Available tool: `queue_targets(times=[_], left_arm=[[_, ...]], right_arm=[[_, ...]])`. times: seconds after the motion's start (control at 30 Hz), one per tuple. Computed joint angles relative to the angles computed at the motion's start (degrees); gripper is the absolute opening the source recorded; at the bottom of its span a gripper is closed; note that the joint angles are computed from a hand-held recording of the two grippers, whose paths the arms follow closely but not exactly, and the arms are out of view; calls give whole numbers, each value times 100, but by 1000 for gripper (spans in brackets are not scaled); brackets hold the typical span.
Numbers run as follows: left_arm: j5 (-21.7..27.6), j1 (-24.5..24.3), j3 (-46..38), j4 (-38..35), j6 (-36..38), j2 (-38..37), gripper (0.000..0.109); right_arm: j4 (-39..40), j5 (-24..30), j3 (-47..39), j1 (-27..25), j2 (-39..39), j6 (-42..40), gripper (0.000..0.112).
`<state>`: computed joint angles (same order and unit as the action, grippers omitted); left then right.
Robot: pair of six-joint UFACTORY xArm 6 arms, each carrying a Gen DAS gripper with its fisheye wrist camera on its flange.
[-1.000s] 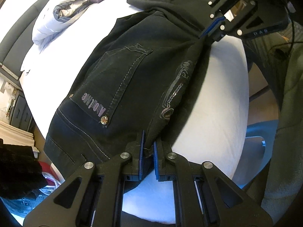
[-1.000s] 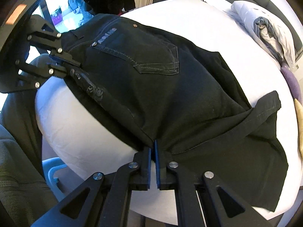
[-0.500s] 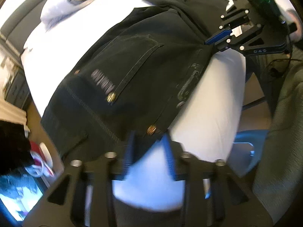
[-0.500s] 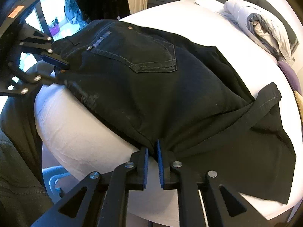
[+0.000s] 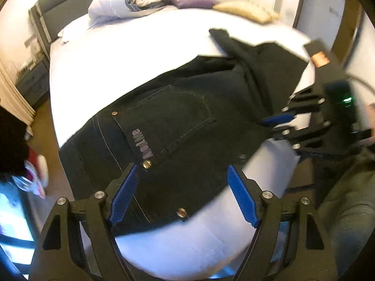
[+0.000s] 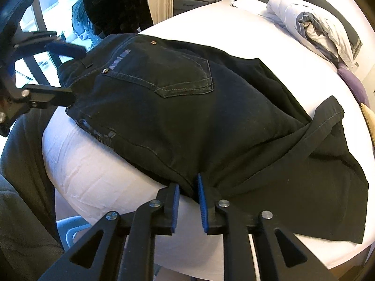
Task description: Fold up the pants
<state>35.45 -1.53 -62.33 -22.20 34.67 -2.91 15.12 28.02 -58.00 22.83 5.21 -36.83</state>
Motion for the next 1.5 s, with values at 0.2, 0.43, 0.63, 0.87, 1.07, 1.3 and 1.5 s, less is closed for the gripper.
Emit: queue_targets(times=[0.2,0.43,0.63,0.87,1.07,1.3,1.5], left_arm=[[985,493,769,-813,203,-771,76],[489,640,1361,-1721,-1115,-815,76],[317,1165,1540,-3347,-1320,-713,74],[-21,1065,1220,-3186,-1473,-444,70],[-6,1254,746,-3039,-1579,-68,29],[-53,1353,681,-3162,-1470,188,20],[-345,1213,864,-2655,-1940,119,20]], right_arm=[[219,240,-179,56,81,-147,38],[1501,1163,-730,-37,-117,-1100,58],[1468,1193,-1265,344,222,-1157,58],[1201,1147,-1340,773,435,-1152,58],[1366,1534,-2206,640,1003,-985,58],[1767,2100,-3337,594,1915,-587,58],[1937,2967,-4754,571,3029,-215,58]])
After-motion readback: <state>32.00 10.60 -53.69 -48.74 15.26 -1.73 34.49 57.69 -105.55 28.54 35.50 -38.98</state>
